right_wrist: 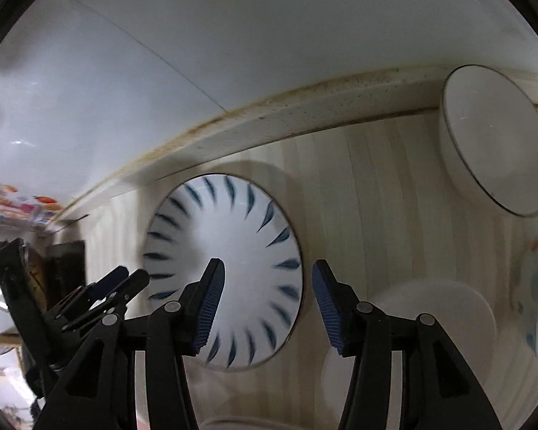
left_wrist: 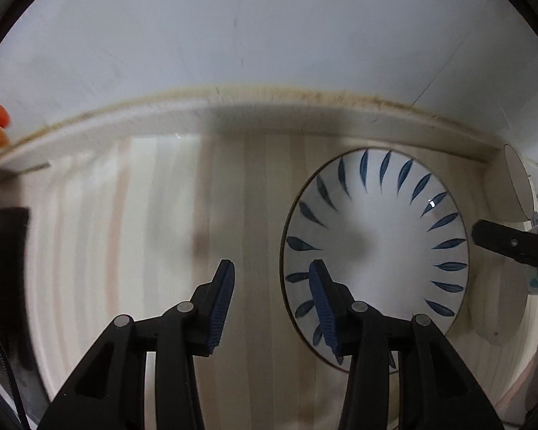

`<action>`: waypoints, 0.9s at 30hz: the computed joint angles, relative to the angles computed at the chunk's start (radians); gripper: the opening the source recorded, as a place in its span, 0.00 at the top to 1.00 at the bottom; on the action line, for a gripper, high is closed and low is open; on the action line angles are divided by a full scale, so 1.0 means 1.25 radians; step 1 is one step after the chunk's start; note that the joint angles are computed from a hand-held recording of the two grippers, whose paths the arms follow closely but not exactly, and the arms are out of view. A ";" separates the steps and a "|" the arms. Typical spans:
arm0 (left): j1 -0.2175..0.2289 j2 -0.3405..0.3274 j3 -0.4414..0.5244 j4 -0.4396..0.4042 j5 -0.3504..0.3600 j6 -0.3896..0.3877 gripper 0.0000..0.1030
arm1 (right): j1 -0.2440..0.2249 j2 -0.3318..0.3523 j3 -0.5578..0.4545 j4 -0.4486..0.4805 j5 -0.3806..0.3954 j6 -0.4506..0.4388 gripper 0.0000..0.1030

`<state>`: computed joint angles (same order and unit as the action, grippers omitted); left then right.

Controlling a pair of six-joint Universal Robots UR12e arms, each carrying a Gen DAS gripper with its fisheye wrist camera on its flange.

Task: Organize plates and bowls
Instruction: 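Grasp the rim of the blue-striped plate with both grippers, then place the blue-striped plate onto the pink-floral plate stack with both grippers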

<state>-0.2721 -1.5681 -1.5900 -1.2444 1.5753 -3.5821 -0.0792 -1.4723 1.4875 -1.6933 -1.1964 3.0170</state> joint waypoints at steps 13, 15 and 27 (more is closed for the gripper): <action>-0.008 0.001 -0.028 0.043 -0.049 -0.022 0.82 | 0.010 0.008 0.017 -0.044 -0.045 -0.008 0.80; -0.013 0.003 -0.028 0.045 -0.042 -0.021 0.82 | 0.006 0.006 0.021 -0.048 -0.036 -0.009 0.80; -0.021 0.032 -0.007 0.034 -0.014 -0.020 0.82 | -0.001 -0.011 0.005 -0.024 -0.017 -0.031 0.80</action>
